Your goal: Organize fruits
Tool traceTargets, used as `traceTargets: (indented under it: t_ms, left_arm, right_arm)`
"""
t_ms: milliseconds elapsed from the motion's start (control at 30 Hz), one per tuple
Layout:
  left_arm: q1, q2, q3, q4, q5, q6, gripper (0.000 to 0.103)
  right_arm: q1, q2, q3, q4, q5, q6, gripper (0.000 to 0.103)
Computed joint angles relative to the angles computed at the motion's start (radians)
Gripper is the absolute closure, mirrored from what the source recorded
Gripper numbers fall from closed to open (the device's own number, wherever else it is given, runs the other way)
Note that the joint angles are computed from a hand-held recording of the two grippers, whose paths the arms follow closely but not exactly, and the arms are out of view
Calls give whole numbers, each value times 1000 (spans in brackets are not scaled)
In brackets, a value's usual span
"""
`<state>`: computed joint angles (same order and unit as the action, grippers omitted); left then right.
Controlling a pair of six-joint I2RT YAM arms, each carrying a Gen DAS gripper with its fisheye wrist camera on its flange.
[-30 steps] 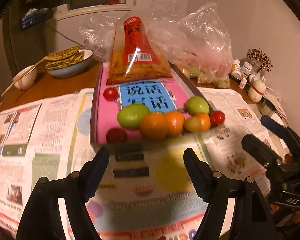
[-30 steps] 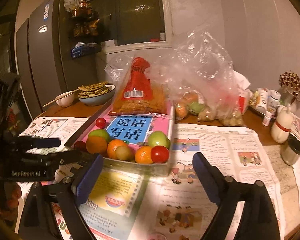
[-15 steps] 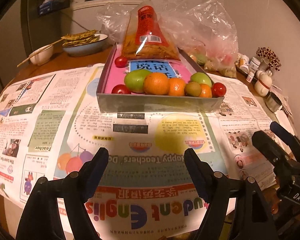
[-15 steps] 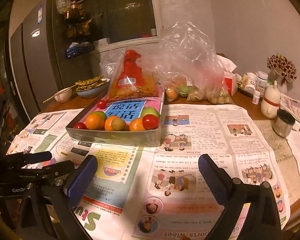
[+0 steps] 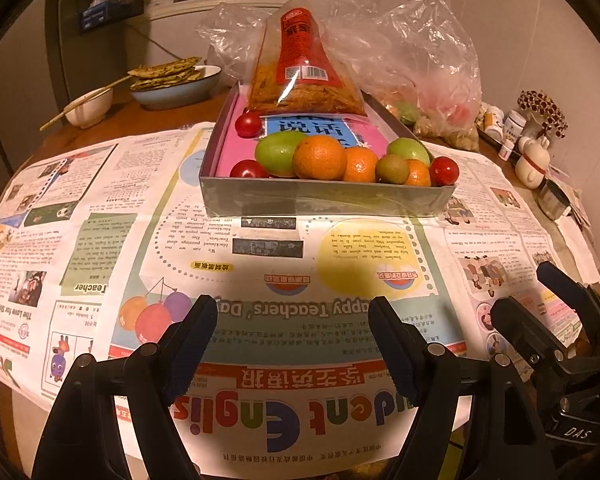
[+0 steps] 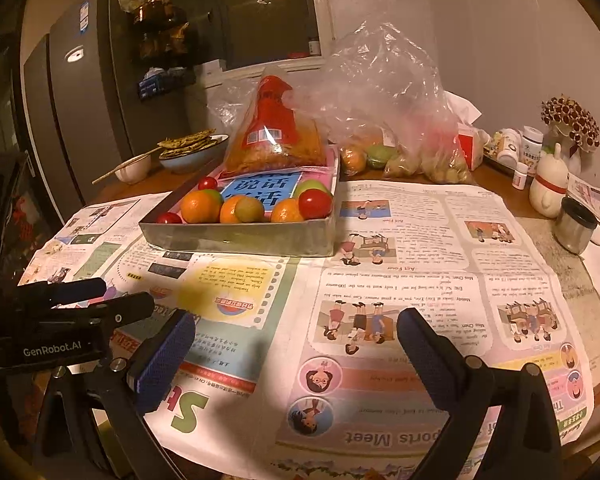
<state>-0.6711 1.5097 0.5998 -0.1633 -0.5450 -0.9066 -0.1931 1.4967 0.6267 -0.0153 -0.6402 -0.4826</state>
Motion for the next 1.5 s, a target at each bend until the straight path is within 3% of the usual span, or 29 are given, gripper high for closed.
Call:
traceTargets:
  t_ms: [1500]
  left_arm:
    - [-12,63,42,-47,-3,-12,24]
  right_arm:
    - [13,5,-12,19,10,1,1]
